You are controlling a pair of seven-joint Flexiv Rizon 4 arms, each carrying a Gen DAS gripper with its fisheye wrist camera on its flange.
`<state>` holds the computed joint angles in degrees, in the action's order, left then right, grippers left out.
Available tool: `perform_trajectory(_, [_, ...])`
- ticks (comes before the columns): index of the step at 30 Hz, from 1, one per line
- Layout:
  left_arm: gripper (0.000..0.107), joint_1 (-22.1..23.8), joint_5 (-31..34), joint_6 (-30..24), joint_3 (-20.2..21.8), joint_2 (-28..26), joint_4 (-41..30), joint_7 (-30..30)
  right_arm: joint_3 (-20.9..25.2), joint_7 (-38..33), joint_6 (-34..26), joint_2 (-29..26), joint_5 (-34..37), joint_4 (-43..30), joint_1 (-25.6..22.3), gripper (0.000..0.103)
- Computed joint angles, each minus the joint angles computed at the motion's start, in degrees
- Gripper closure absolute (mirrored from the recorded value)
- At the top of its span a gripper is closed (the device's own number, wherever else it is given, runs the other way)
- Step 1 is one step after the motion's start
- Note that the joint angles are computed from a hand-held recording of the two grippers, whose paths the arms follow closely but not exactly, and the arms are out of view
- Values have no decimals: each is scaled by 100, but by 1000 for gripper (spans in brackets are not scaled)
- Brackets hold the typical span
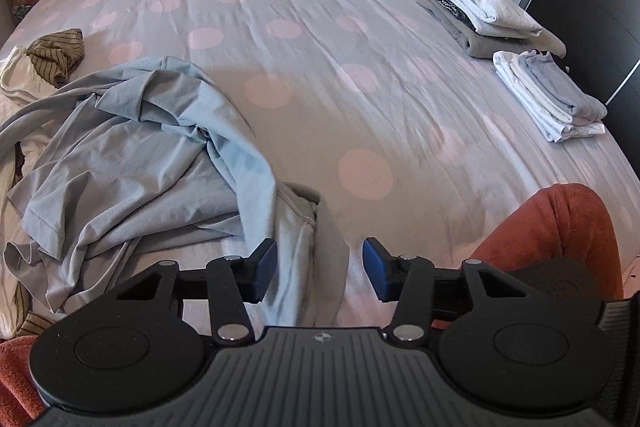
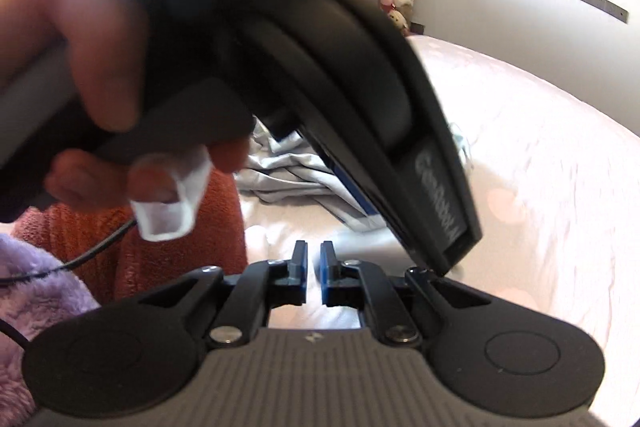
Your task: Fold clothes
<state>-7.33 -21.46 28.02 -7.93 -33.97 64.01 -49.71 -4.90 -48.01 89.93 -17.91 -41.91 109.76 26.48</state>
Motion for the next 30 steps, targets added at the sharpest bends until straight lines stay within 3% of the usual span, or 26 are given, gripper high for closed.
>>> perform_trajectory(7, [66,41,53,-153,48,-106,-140,-172,222,-225,-279,-10,194,-60,-101,94])
perform_trajectory(18, [66,11,128,-252,24,-114,-127,-89,471,417,-1289,105,410,-71,-430,93])
perform_trajectory(23, [67,-35,215,-297,36,-111,-22,68,512,599,-1455,211,347,49,-601,71])
perform_trajectory(30, [73,-207,553,-182,152,-190,36,129,384,1556,-1439,352,-161,303,-778,69])
